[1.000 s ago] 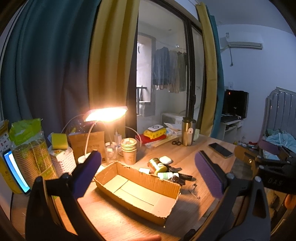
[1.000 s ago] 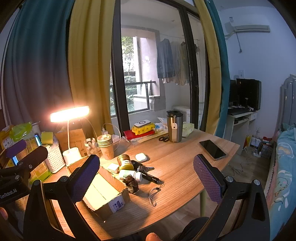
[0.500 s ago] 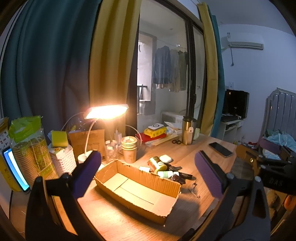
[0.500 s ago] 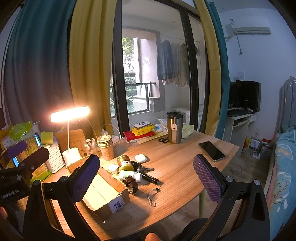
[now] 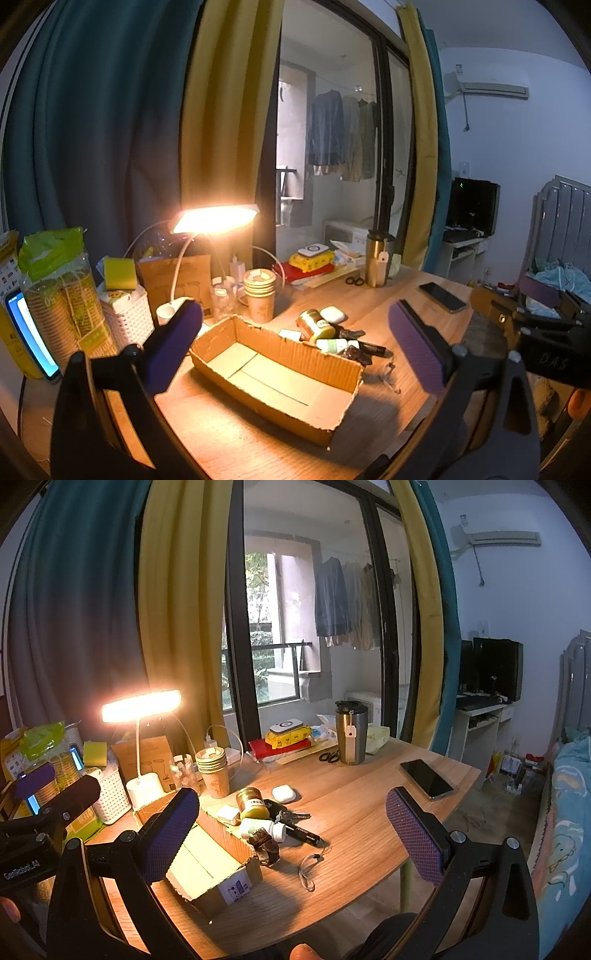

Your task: Organize rigid objects

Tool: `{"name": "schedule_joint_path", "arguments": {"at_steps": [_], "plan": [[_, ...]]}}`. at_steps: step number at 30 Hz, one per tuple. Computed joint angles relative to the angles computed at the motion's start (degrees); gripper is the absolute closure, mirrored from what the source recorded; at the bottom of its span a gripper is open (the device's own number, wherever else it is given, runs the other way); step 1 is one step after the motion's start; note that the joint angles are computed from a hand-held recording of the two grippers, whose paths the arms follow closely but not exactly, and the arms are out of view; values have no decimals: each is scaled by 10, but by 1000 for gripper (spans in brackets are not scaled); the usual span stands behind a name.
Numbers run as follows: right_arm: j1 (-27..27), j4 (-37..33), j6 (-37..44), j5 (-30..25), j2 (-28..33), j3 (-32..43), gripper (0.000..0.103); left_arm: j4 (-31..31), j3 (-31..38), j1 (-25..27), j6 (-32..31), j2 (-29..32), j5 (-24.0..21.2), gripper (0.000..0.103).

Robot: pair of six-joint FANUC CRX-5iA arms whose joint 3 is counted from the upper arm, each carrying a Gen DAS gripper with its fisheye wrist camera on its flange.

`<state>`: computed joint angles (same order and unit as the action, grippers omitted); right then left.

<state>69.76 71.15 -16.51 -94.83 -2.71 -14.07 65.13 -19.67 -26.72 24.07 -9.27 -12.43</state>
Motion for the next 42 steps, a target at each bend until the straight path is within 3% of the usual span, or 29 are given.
{"name": "schedule_joint_path", "arguments": {"at_steps": [11,20,32,37,42], "plan": [[-19,-9,15,32,-14,-8,0,-64,20,17,76,15,-17,2],[-77,-36,20,112,-33,-33,0,-264,101,47,263,71,-82,2],[-187,-89,51,280,-55,-80,0,-572,273,31,547,182,-219,2],[-226,-109,62,338,-65,-104,0,-625,328,22,603,231,-299,2],[-255,-131,63,384,-76,-131,0,-637,352,15,628,258,-347,2]]}}
